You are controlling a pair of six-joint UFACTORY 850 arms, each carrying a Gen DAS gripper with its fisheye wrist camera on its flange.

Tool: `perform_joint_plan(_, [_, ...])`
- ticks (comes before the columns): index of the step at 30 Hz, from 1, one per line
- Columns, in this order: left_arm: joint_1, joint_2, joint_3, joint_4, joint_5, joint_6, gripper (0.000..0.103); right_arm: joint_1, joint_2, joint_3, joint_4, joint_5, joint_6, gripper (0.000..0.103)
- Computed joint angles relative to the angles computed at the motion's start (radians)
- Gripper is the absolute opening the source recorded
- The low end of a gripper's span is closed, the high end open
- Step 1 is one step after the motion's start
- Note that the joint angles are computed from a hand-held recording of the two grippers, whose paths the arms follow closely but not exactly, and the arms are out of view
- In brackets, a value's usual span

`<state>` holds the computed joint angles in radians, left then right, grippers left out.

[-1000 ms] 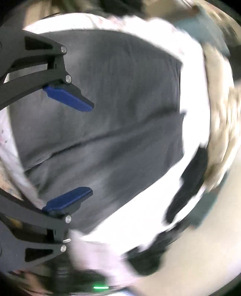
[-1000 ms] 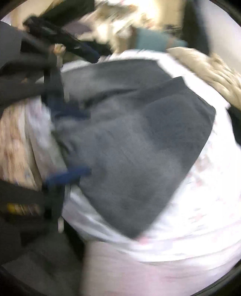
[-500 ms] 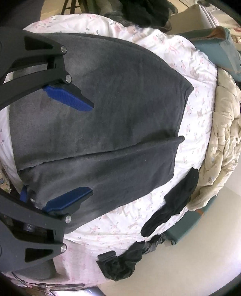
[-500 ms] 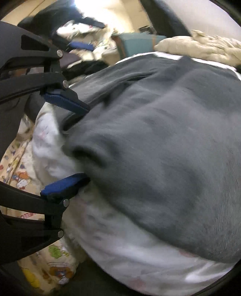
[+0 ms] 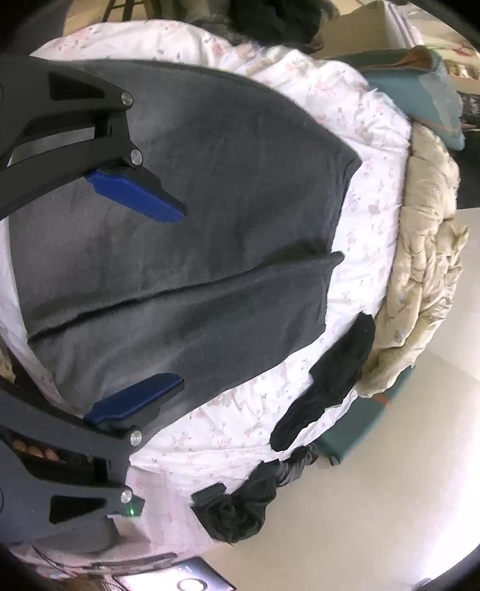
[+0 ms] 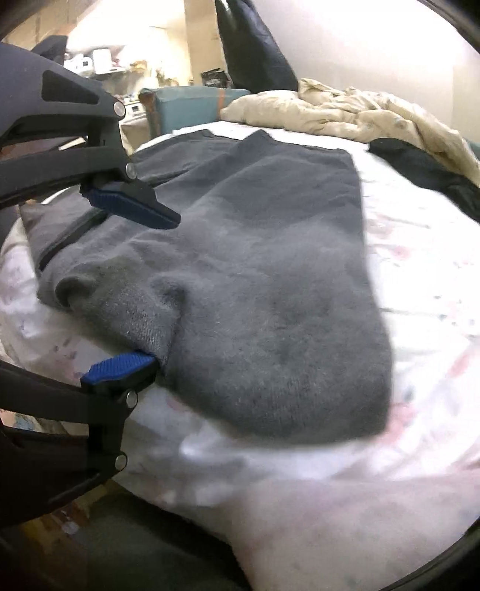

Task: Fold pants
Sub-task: 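Grasp the grey sweatpants leg hem with the right gripper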

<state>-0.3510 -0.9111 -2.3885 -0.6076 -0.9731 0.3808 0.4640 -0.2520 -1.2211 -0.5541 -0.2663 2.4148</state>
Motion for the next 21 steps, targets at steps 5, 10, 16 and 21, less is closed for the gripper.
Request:
perform_joint_plan(5, [0.005, -0.012, -0.014, 0.041, -0.001, -0.06, 0.081, 0.006, -0.003, -0.003, 0.077, -0.054, -0.051, 0.062])
perform_joint_plan(10, [-0.002, -0.035, -0.047, 0.101, -0.005, -0.114, 0.082, 0.011, 0.009, 0.001, 0.095, -0.083, -0.073, 0.062])
perform_joint_plan(16, [-0.007, 0.007, 0.034, 0.104, 0.031, -0.058, 0.081, 0.013, 0.013, -0.027, 0.052, -0.265, -0.063, 0.062])
perform_joint_plan(21, [-0.002, 0.014, 0.044, 0.101, 0.031, -0.065, 0.082, -0.012, 0.01, -0.01, 0.025, -0.266, -0.013, 0.062])
